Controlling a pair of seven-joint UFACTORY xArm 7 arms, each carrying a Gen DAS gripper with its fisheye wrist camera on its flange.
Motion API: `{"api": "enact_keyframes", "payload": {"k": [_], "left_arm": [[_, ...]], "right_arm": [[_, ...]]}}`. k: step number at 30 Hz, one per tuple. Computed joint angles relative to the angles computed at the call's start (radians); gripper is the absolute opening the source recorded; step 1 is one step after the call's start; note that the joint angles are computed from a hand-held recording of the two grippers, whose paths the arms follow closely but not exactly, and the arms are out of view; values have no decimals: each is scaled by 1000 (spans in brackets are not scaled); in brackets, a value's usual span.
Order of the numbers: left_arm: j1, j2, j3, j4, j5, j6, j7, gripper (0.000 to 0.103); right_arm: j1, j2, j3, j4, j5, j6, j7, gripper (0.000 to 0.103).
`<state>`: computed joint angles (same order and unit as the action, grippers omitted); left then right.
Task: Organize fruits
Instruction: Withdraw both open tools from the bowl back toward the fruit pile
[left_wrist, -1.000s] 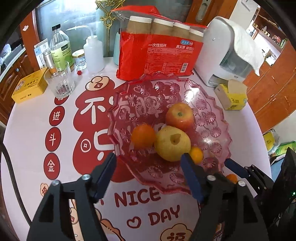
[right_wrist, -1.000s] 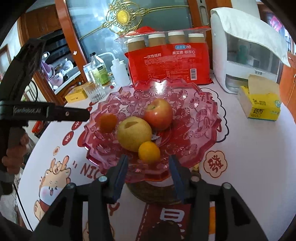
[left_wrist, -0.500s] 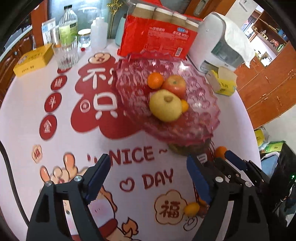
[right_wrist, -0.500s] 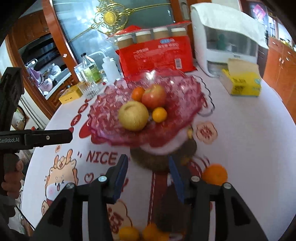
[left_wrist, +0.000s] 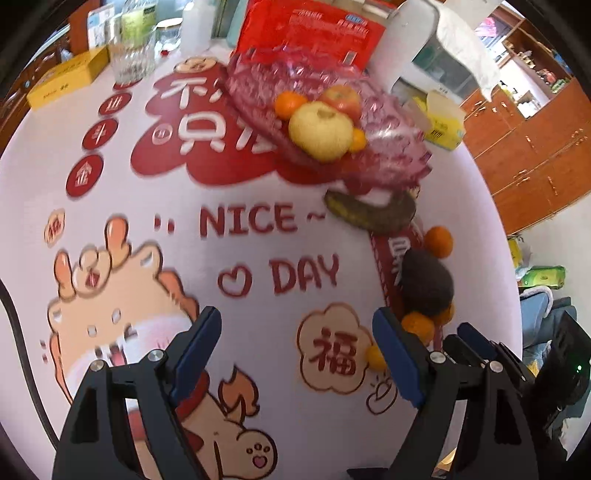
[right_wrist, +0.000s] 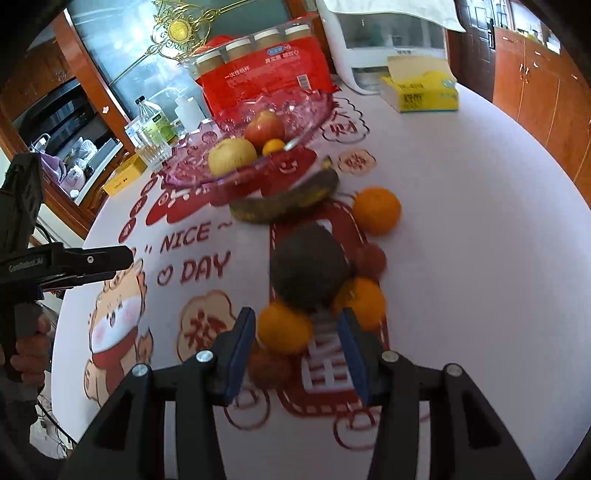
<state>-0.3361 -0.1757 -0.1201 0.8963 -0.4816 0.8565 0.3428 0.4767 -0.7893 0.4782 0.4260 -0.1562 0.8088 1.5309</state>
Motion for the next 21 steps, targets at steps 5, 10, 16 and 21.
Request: {"api": "enact_keyframes", "payload": {"k": [5, 10, 16, 21], "left_arm": [[-10, -77, -19, -99, 28, -13, -78, 83], [-40, -166, -40, -182, 66, 1, -214, 83], [-80, -252, -54, -237, 89, -6, -345, 83], [-113, -275, -62, -245, 107, -33, -405, 83]], "right_arm": [[60, -26, -20, -24, 32, 44, -49, 47], [105, -74, -61, -46, 54, 72, -161, 47], [107, -157, -97, -57, 63, 105, -322, 47], [80, -212, -103, -78, 50, 109, -443, 47]]}}
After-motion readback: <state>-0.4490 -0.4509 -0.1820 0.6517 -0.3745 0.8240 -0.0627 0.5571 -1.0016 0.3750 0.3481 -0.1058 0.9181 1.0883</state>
